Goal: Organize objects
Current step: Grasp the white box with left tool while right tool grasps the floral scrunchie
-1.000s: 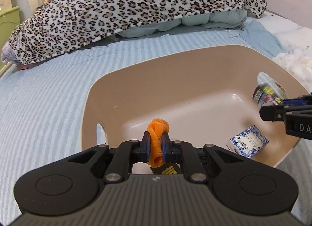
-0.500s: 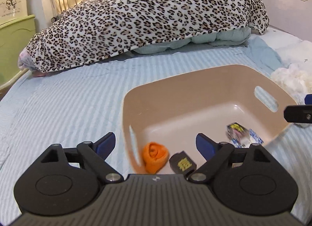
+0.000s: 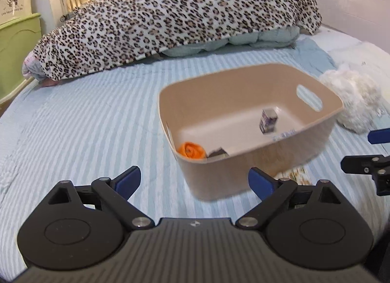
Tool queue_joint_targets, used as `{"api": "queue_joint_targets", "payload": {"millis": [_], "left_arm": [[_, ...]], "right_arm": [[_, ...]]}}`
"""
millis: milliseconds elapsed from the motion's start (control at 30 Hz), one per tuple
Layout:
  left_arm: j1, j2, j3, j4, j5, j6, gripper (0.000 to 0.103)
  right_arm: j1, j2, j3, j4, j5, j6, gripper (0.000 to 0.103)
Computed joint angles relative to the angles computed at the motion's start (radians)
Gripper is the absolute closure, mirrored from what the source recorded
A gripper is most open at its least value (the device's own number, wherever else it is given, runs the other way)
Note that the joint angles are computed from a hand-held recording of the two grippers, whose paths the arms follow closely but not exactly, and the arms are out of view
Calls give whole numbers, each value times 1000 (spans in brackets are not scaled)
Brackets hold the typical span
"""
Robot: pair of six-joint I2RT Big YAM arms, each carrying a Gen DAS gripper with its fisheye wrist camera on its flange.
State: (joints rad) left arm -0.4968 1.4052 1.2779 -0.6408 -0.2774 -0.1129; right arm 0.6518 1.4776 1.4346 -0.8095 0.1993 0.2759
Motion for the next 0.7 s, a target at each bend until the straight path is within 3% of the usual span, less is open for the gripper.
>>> {"api": "queue_joint_targets", "payload": {"millis": [167, 367, 700], "left_arm": [[-5, 1, -28, -42, 56, -9, 8], [-15, 33, -52, -73, 107, 31, 8], [-9, 99, -67, -64, 211, 49, 8]], "right_arm": [[8, -6, -26, -20, -12, 4, 21], [16, 5, -47, -22, -17, -10, 16], [4, 43, -70, 15, -46, -19, 16]]}}
